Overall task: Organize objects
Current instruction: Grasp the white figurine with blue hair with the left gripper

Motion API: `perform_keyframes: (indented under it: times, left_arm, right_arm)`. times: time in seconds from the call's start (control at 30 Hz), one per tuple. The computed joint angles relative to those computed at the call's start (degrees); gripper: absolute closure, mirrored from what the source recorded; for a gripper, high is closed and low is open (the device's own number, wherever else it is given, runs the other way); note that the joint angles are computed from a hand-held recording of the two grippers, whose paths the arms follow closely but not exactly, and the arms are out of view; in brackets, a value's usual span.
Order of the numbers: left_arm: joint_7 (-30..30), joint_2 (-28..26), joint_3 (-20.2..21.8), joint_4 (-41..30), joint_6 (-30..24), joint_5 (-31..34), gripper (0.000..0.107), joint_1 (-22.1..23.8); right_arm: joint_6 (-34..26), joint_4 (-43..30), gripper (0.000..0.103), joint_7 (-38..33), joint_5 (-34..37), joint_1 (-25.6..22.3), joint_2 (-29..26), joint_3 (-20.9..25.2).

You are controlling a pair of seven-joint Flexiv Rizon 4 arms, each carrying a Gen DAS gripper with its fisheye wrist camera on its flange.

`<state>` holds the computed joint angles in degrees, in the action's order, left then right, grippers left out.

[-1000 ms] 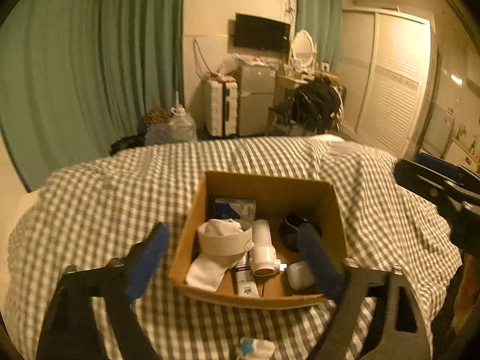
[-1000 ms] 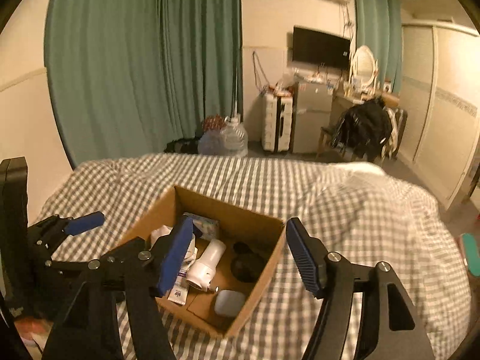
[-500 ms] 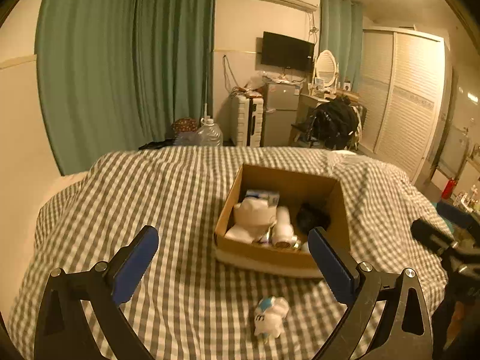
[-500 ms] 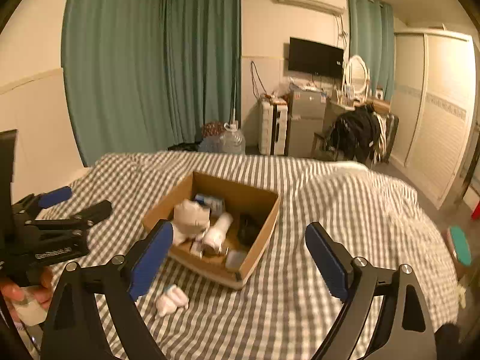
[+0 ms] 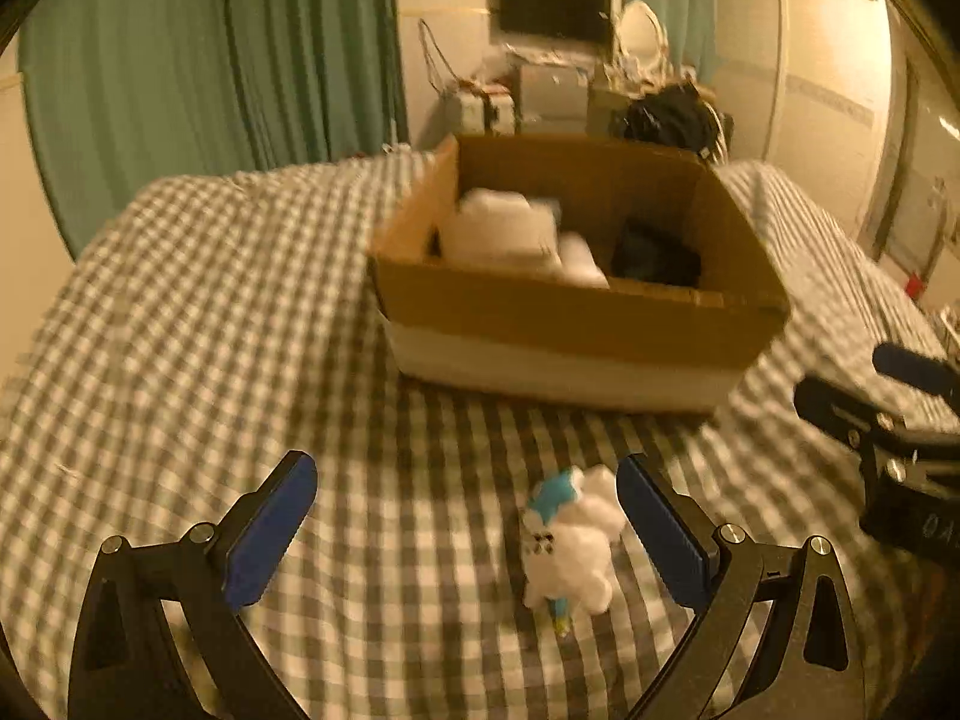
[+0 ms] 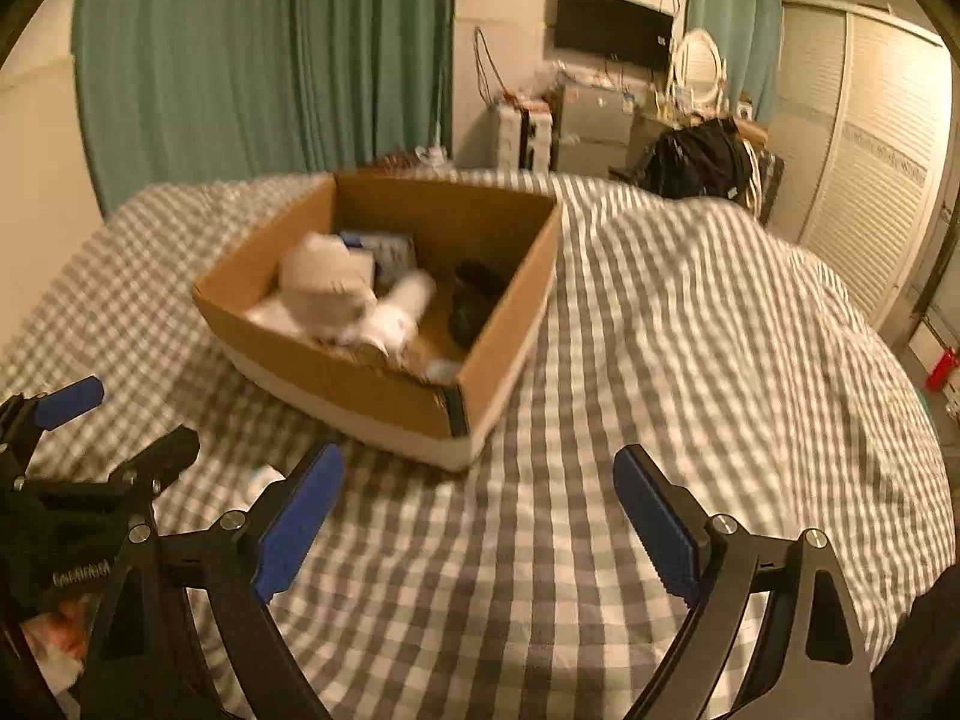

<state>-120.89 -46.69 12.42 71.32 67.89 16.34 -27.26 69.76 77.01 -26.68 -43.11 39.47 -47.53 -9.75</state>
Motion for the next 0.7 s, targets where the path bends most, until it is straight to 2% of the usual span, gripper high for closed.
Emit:
perform_keyframes:
  times: [0.1, 0.17, 0.4, 0.57, 0.63, 0.67, 0.7]
  left_arm:
    - [2.7, -1.0, -2.4, -0.3, -1.3, -1.4, 0.004, 0.9]
    - [4.1, -1.5, -3.4, -0.4, -1.3, -2.2, 0.004, 1.2]
    - [5.1, -3.7, -3.0, -2.6, -3.9, -3.1, 0.004, 0.2]
    - [6.4, -5.5, -4.7, -4.6, -5.2, -5.0, 0.004, 1.4]
    - [7.3, -6.2, -5.6, -5.4, -5.7, -6.2, 0.006, 2.1]
    - [7.8, -6.6, -5.8, -5.9, -6.1, -6.6, 0.012, 2.2]
    - [8.5, -6.9, -6.2, -6.2, -6.4, -7.1, 0.022, 2.5]
  right_arm:
    - [-2.8, -1.0, 0.011, -0.9, 1.4, -0.3, -0.7, 1.1]
    - [-2.4, -0.2, 0.011, -0.1, 0.8, 0.2, -0.3, 0.4]
    - [-4.5, -0.8, 0.011, -1.1, 1.5, -0.3, -0.9, 1.9]
    - [-4.7, -1.0, 0.011, -1.2, 2.3, -0.5, -1.0, 2.3]
    - [-4.7, -1.2, 0.011, -1.5, 2.6, -0.5, -1.1, 2.4]
    - [-4.8, -1.3, 0.011, -1.5, 2.7, -0.5, -1.1, 2.4]
    - [-4.7, -1.2, 0.011, -1.6, 2.7, -0.5, -1.1, 2.4]
